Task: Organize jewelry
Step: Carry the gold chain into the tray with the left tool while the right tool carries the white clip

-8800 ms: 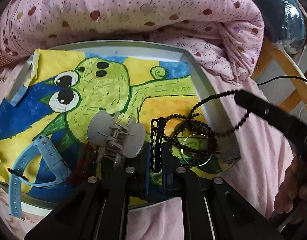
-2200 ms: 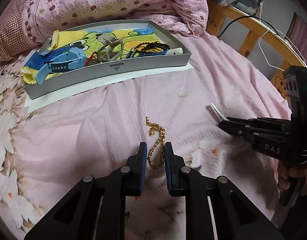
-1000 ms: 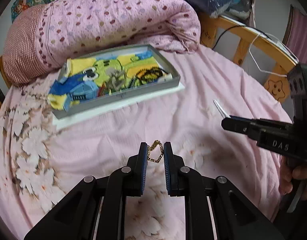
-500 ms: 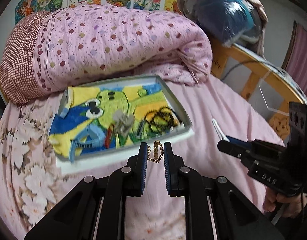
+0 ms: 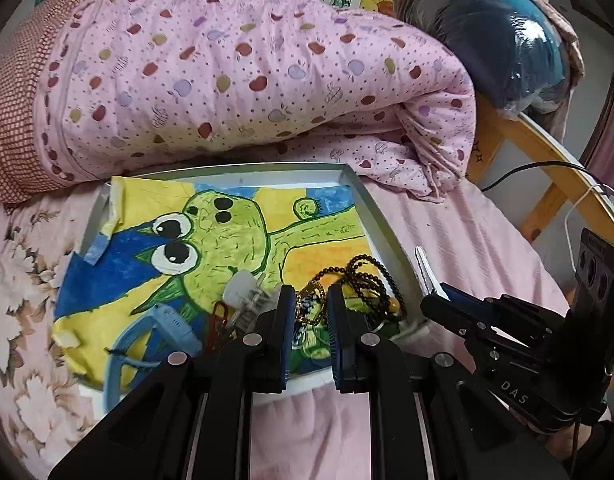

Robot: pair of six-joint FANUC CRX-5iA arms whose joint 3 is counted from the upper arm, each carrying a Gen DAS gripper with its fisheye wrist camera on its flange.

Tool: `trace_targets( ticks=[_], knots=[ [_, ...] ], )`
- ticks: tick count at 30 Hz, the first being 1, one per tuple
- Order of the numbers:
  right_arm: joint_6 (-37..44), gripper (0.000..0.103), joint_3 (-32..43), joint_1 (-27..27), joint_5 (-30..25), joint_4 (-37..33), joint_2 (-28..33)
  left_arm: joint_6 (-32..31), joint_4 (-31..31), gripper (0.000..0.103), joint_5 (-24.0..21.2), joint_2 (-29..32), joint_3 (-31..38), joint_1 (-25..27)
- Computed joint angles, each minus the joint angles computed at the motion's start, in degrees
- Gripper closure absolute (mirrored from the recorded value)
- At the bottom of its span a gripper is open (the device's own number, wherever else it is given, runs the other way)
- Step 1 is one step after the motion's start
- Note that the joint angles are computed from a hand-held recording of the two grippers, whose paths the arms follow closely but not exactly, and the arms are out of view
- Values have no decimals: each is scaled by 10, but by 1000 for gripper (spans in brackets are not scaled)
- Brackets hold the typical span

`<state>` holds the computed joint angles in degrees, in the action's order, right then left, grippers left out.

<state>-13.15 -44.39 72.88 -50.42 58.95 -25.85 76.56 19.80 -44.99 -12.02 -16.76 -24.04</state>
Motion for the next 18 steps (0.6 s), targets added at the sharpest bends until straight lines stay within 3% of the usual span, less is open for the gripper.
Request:
trace_targets(
  ticks=[18],
  knots=[
    [5,88,-21,-38,44,-34,6,48,-25,90,-3,53,17,-4]
  ],
)
